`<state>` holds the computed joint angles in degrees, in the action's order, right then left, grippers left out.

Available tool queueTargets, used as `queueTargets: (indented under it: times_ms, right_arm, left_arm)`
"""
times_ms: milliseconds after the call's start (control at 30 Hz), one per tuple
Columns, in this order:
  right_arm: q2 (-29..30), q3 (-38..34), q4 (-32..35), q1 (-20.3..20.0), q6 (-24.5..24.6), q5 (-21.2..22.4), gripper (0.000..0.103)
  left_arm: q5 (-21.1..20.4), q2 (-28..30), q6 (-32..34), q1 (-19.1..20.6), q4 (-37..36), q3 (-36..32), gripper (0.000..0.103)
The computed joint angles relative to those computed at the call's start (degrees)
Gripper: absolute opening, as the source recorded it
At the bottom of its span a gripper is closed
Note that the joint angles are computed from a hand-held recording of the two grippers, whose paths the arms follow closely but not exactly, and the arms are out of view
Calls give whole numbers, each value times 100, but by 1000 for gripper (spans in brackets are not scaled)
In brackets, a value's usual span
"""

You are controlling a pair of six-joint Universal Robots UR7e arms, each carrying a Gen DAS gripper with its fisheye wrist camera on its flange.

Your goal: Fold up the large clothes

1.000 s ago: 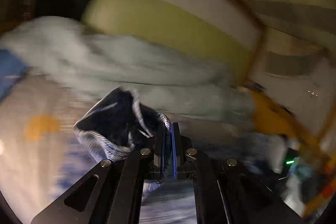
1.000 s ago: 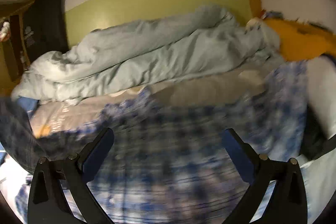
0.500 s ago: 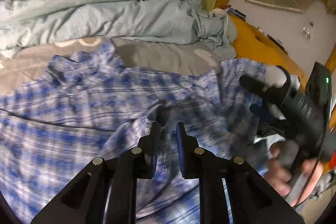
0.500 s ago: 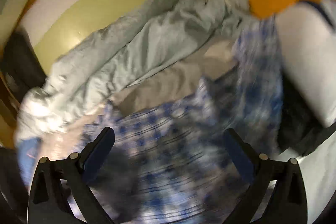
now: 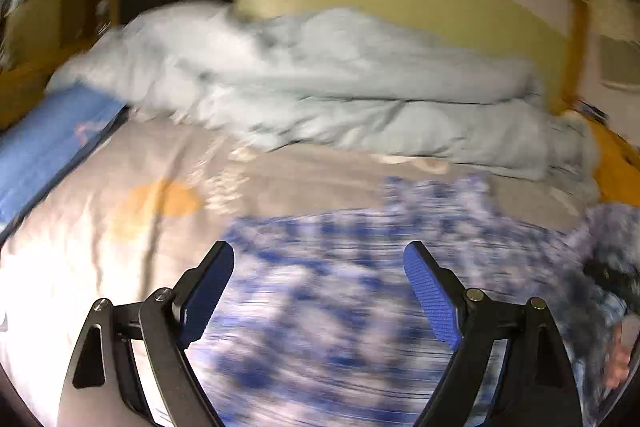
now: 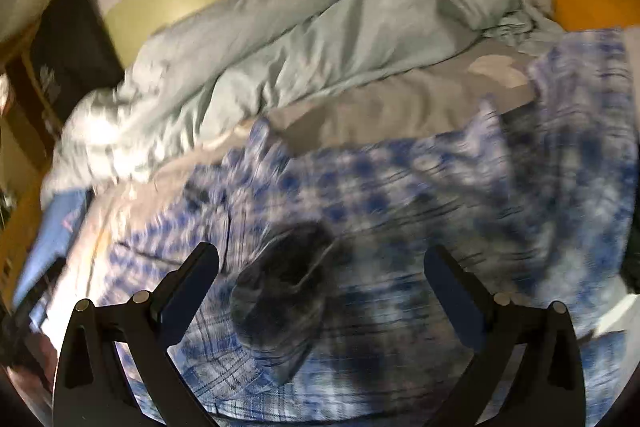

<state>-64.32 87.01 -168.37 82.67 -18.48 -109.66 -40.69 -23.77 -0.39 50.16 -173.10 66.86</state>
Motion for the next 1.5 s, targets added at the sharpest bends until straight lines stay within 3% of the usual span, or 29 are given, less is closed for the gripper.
queueTargets:
  times_ms: [33,133,200,300,367,400,467,533,600,667,700,767,800,867,933,1000,1067,1100,1133,1167,1200,1233,1267,1300,1367,1400,1433,1467,1500]
  right_arm:
    - [70,-8,-26,21,-96,-30,97]
    - [157,55,-143,-12,-383,308,86]
    - [256,81,-424,-62,-661,572,76]
    - [492,-168,-146,-26,-712,136,46]
    - [427,-240,388,-91,-413,262,23]
    - [360,-207,492,-132,-349,469,4]
    - [261,-48,192,-149,-547,779,4]
    - [241,225,-719,-146,-1237,1185,3]
    - [255,405,-1394,-72,-1645,1228,3]
    - [11,735,-1748,-121,-1732,1912,3]
    - [-160,947,-2000,-142,-1814,2358,3]
    - [-273,1070,-2299,-109,-1900,2529,3]
    - [-220,991,-2315,-69,-1860,2255,4]
    - [16,577,-1789,25,-1711,1193,8]
    - [398,-49,-779,53,-1441,-7,8]
    - [737,-537,-22,61,-1052,-1045,11]
    - [683,-640,462,50,-607,-1201,22]
    - [548,-541,418,22,-502,-1050,38]
    - [402,-422,261,1,-419,-853,64]
    - [263,-297,18,-30,-364,-613,78]
    - [149,-181,-273,-87,-296,-322,99]
    - [66,-69,-526,-154,-173,-89,103]
    - [12,-61,-540,-231,88,57,103]
    - [23,-149,-313,-289,330,100,103]
    - [92,-503,752,-472,777,443,98]
    - [118,-645,1266,-564,887,662,89]
    - [199,-813,1724,-613,932,756,71]
    - [267,-908,1942,-589,905,643,61]
    - [309,-884,1920,-511,805,425,36]
  left_arm:
    - [-51,-75,-232,99,163,-3,88]
    - [-83,-162,-416,322,314,-10,65]
    - [-245,-152,-543,452,750,-118,62]
    - [-721,-94,-813,598,1756,-341,62]
    - [-601,50,-919,606,2486,-603,62]
    - [-375,190,-979,595,2895,-794,62]
    - [104,374,-1022,559,3071,-956,34]
    - [9,324,-794,545,2563,-803,4]
    - [-145,160,-601,527,1716,-488,4]
    - [-145,-2,-387,473,692,-167,2]
    - [-67,-23,-294,447,332,-102,0]
    - [511,29,-18,372,-459,-104,0]
    - [630,21,-51,375,-494,-103,0]
    - [766,-50,-523,464,23,-110,0]
    - [553,-92,-988,604,738,-168,1]
    - [127,-129,-953,672,899,-133,1]
    - [-320,-152,-804,687,878,-105,1]
    - [-427,-162,-736,684,840,-67,2]
    - [-460,-143,-704,670,879,-100,6]
    - [-448,-92,-702,660,963,-173,13]
    - [-393,-45,-729,655,1130,-246,19]
    - [-371,-18,-765,658,1314,-300,38]
    - [-370,-3,-830,667,1554,-350,65]
    - [-342,43,-965,684,1865,-452,74]
    - [-352,171,-1109,726,2319,-675,76]
    - [-347,226,-1147,742,2469,-759,75]
    - [-250,267,-1154,735,2539,-806,58]
    - [-169,289,-1132,729,2520,-825,27]
    - [-176,259,-1121,727,2397,-763,14]
